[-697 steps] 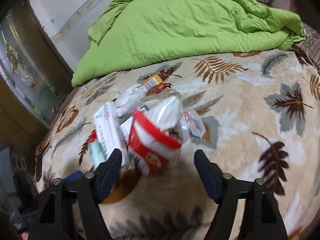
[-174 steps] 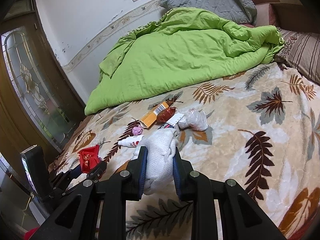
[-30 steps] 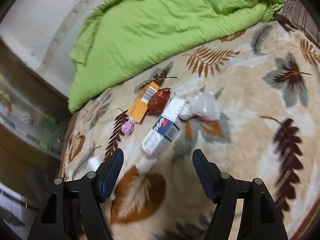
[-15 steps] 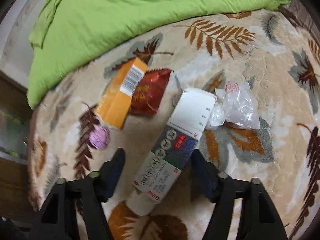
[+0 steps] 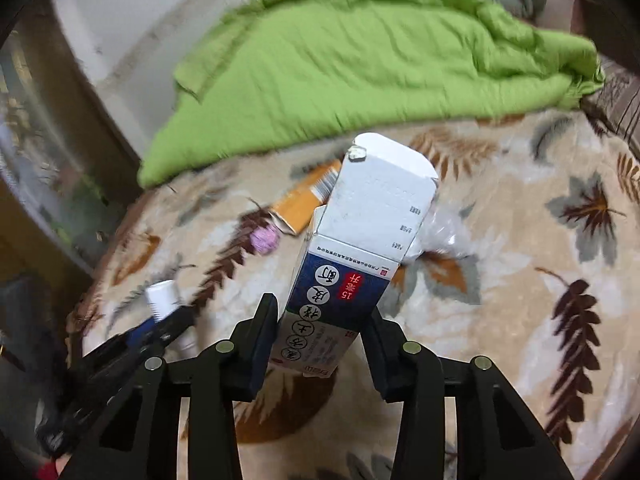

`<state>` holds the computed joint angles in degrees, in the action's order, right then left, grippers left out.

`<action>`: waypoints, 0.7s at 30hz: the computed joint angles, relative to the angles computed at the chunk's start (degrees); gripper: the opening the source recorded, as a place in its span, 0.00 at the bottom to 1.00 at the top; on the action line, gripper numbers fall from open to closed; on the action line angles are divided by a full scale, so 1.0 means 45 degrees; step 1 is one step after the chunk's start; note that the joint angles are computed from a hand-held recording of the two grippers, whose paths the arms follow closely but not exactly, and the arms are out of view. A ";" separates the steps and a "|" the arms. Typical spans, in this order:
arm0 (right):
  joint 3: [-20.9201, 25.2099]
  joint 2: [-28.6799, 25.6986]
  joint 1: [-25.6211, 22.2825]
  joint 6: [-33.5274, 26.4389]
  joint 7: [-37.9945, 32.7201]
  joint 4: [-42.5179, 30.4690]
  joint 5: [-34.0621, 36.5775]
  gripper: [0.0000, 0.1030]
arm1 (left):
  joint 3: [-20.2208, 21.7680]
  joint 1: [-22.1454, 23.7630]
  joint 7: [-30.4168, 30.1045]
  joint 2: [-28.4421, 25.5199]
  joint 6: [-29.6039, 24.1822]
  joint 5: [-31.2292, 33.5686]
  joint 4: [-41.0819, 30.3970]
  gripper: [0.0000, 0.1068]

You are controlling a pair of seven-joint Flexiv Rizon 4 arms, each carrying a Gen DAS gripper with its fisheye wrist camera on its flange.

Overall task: Collect trash
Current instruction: 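Grasp the white-blue medicine box with the right tool while the left tool holds the bottle, then hold the spray bottle and medicine box raised above the bed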

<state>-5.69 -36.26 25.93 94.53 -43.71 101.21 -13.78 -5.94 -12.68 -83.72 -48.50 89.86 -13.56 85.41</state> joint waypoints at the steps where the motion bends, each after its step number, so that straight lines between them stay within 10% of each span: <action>1: -0.0605 0.0177 0.0470 0.0629 0.0114 0.0486 0.0118 0.43 | 0.0298 -0.0257 -0.0116 0.0079 0.0185 0.0083 0.0113 0.28; 7: -0.3215 0.0755 0.2984 0.2774 -0.0826 0.2384 0.1706 0.43 | 0.1765 -0.1632 -0.1036 0.0383 0.0958 0.0257 0.0635 0.27; 17: 0.0612 0.1007 -0.0334 0.3408 -0.1470 0.2520 0.2445 0.43 | 0.4609 -0.4217 -0.1699 0.0024 0.1388 0.0503 0.0433 0.27; 21: 0.0663 0.0981 -0.0324 0.3360 -0.1553 0.2460 0.2715 0.43 | 0.5312 -0.4753 -0.1825 -0.0246 0.1240 0.0510 0.0130 0.27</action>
